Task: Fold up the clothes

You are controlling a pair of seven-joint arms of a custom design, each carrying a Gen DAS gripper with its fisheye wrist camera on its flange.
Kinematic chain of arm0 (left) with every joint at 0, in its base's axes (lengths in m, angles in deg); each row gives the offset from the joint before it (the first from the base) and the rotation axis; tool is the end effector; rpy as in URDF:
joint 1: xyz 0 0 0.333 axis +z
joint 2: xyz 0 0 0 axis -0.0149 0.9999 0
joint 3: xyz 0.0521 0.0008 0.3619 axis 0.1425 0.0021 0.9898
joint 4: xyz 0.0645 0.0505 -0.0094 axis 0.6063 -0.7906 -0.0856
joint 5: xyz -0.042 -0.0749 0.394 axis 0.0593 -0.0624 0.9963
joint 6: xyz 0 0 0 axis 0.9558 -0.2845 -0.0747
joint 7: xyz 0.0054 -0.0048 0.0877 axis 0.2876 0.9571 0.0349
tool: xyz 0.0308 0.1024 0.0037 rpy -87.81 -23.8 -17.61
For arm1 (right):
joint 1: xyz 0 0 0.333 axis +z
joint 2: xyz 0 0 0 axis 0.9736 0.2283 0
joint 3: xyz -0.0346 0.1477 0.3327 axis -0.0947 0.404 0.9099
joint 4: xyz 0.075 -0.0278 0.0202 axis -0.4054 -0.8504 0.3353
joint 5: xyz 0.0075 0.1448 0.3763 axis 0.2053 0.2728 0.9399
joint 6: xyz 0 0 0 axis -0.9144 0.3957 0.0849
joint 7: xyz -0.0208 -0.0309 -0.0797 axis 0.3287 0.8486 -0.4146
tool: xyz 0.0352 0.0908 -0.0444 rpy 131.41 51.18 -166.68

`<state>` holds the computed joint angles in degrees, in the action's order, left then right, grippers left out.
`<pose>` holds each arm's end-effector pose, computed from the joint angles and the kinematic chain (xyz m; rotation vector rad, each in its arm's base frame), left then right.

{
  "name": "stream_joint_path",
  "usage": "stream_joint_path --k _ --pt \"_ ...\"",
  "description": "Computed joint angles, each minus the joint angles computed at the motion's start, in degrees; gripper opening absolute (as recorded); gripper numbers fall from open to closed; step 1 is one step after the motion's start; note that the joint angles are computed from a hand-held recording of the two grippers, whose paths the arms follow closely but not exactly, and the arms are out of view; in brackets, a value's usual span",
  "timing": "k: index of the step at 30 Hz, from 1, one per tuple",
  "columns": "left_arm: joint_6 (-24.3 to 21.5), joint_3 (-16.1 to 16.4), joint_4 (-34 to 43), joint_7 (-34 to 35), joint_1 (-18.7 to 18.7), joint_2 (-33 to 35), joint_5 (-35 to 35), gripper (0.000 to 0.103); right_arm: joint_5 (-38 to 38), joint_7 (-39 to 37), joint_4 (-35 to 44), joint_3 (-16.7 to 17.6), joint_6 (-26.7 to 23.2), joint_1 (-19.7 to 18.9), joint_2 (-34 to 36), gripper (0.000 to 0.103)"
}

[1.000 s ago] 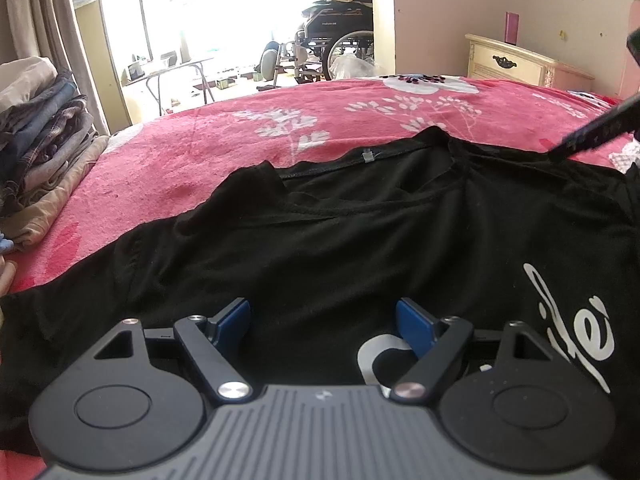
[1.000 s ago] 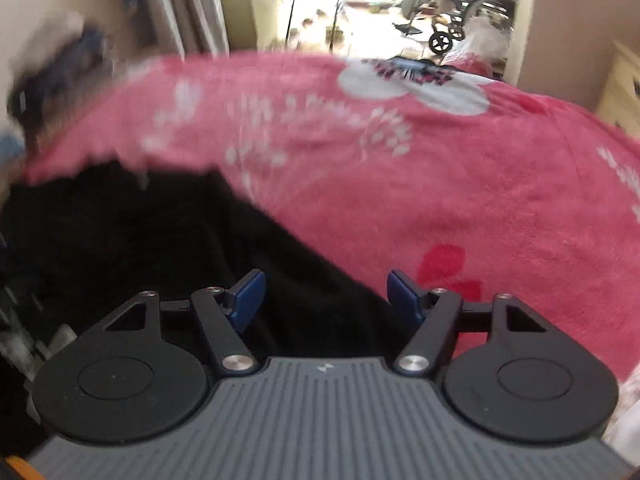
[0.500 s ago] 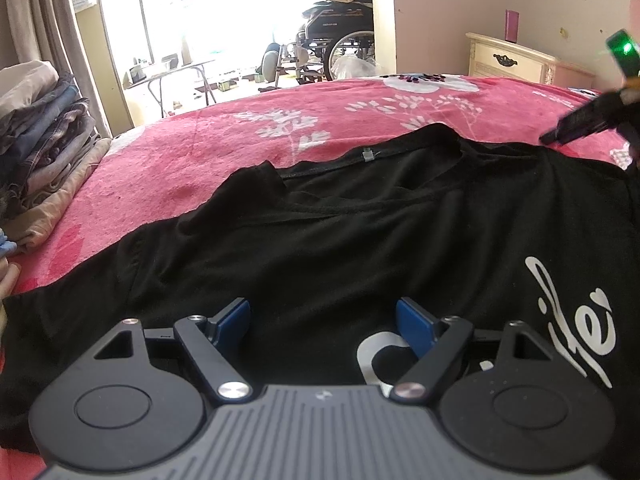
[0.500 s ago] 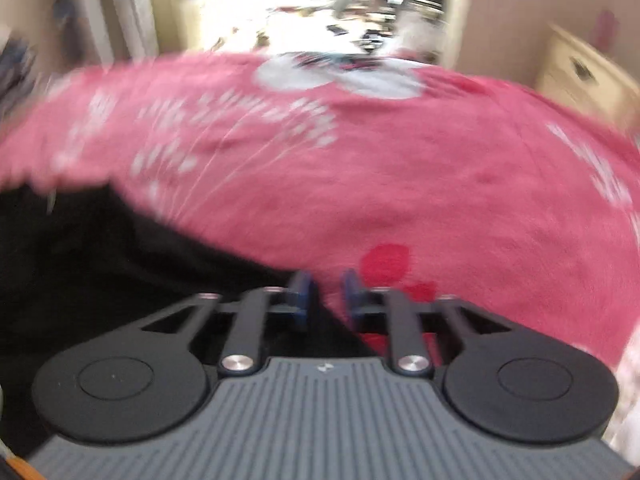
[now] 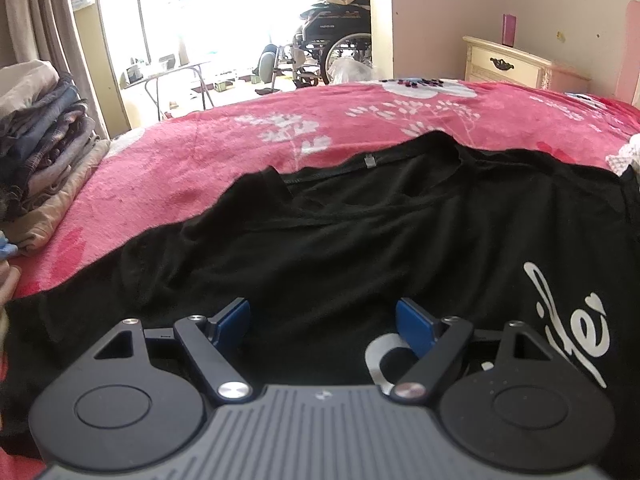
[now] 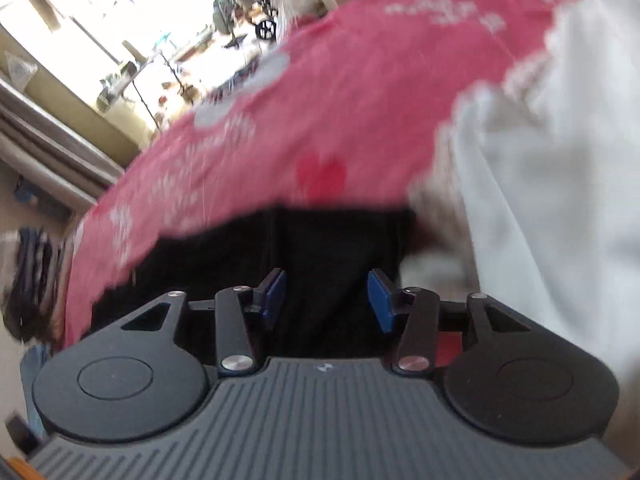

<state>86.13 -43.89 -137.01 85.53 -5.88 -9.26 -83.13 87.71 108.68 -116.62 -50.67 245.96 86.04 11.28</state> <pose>0.5530 -0.0580 0.4790 -1.3575 2.0765 -0.8234 0.4978 0.1111 0.5383 -1.1863 2.1781 -0.2472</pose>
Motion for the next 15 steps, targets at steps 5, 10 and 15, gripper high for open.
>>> stream_joint_path --k 5,10,15 --pt "-1.6 0.7 2.1 12.6 -1.2 -1.5 -13.5 0.081 1.3 2.1 -6.7 1.8 -1.0 1.9 -10.5 0.045" --pt "-10.8 1.9 2.4 18.6 -1.8 -5.0 -16.2 0.081 -2.2 7.3 -10.9 6.6 -8.0 -0.9 -24.6 0.045" --pt "-23.1 3.3 0.9 26.6 -3.8 -9.6 -17.6 0.081 -2.4 14.2 -13.2 9.8 -23.0 -0.3 -37.7 0.045"
